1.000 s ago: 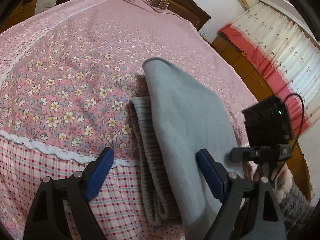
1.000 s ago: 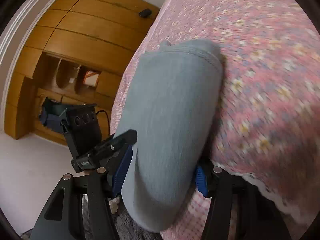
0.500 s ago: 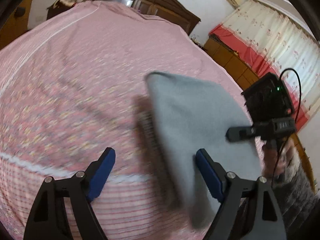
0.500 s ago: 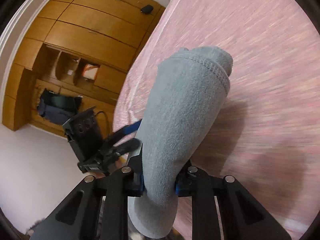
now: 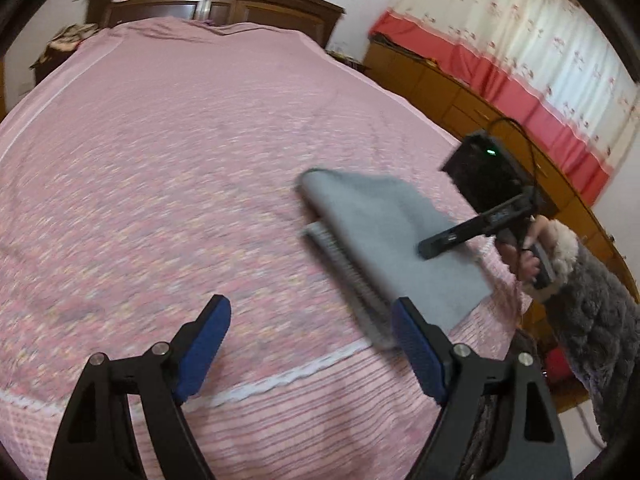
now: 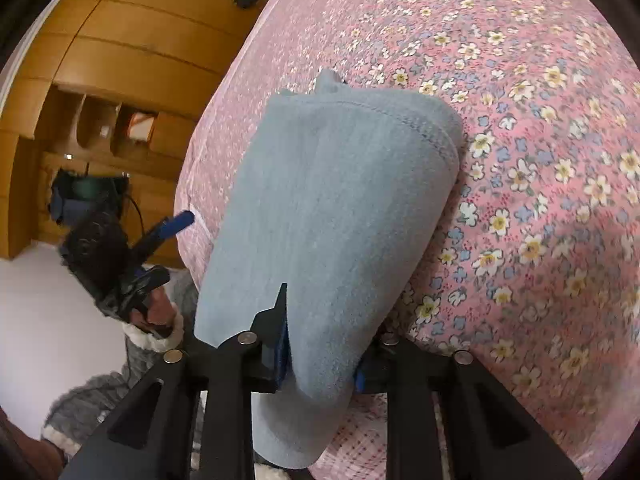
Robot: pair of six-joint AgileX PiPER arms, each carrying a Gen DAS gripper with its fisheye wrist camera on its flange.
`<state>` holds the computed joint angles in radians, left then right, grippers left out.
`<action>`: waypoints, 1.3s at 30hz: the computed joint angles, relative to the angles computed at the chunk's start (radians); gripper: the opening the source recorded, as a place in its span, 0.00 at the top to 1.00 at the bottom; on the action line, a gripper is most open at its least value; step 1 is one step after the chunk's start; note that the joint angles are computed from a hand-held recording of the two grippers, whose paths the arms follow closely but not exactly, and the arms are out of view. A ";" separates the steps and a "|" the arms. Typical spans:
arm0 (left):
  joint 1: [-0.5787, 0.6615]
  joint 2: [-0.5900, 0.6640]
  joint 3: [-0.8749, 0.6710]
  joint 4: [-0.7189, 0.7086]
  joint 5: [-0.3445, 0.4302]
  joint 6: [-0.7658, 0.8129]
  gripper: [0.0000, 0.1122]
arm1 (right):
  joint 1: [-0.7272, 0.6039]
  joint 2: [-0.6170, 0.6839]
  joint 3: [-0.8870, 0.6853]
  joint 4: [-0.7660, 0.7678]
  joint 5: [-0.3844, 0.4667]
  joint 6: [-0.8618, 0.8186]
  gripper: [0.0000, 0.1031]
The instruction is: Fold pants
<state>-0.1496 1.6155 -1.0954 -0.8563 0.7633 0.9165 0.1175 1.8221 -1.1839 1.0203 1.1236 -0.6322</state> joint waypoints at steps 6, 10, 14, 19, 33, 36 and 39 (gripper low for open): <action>-0.130 0.016 -0.106 0.050 -0.024 -0.136 0.24 | 0.017 0.009 -0.013 -0.012 -0.009 0.067 0.63; -0.170 0.020 -0.166 0.065 -0.025 -0.162 0.24 | 0.047 -0.149 0.029 -0.147 -0.102 0.173 0.52; -0.225 0.054 -0.231 0.076 -0.034 -0.187 0.24 | 0.046 -0.284 0.079 -0.116 -0.161 0.197 0.52; -0.306 0.106 -0.256 0.153 -0.087 -0.269 0.24 | 0.113 -0.295 0.090 0.036 -0.210 0.085 0.61; -0.291 0.159 -0.042 0.189 -0.171 -0.193 0.34 | 0.134 -0.086 0.298 0.402 -0.217 -0.271 1.00; -0.272 0.128 -0.015 0.135 -0.177 -0.161 0.34 | 0.151 -0.154 0.309 0.359 -0.245 -0.238 0.98; -0.290 0.040 0.033 0.130 -0.236 -0.157 0.34 | 0.145 -0.193 0.335 0.363 -0.230 -0.257 0.97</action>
